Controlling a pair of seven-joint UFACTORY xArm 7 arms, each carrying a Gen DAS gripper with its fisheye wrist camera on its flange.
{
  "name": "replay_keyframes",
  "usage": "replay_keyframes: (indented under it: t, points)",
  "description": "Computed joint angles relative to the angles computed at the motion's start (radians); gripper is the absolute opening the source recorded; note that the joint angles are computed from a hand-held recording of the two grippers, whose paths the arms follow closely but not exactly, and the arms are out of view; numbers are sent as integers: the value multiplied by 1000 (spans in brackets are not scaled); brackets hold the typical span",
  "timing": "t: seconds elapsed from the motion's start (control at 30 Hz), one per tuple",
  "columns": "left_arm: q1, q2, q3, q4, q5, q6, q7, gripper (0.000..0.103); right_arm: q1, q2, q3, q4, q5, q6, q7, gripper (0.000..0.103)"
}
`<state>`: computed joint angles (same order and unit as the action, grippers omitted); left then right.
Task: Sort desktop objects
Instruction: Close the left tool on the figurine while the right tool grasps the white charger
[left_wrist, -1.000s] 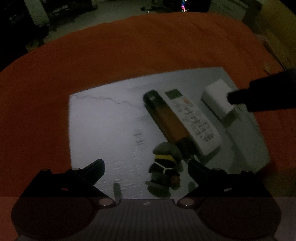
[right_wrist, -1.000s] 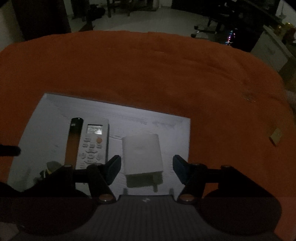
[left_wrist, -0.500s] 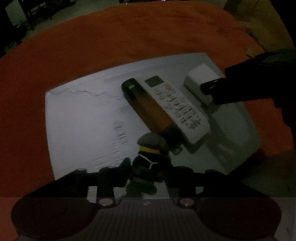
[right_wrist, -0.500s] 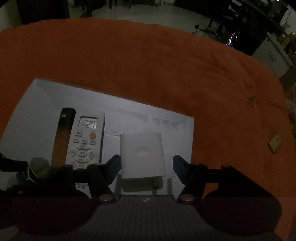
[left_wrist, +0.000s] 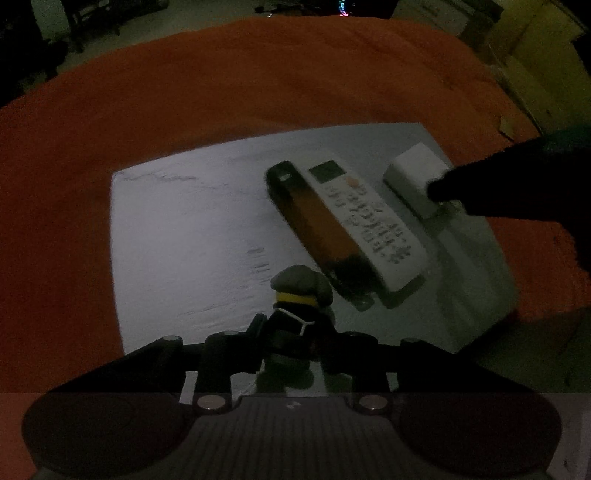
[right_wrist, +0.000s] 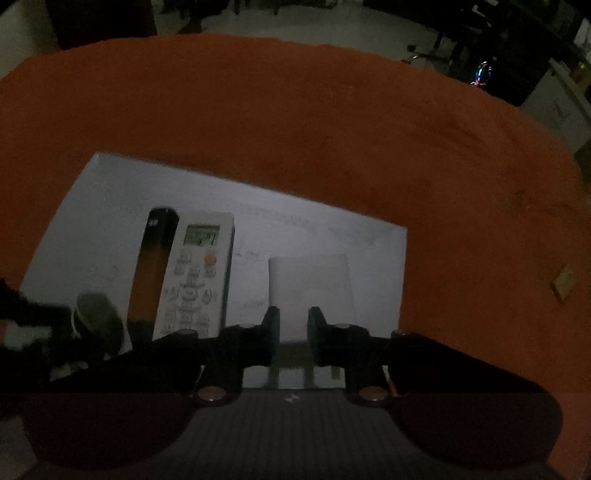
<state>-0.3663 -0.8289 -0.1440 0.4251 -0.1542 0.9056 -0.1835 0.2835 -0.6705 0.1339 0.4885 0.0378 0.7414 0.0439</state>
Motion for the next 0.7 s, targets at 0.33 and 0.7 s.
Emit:
replay_keyframes:
  t: [0.33, 0.7]
  points:
    - [35, -43, 25, -31, -7, 0, -24, 26, -45, 50, 41, 12, -85, -67, 55, 75]
    - [23, -80, 27, -62, -20, -16, -22, 26, -13, 56, 6, -40, -55, -115, 124, 61]
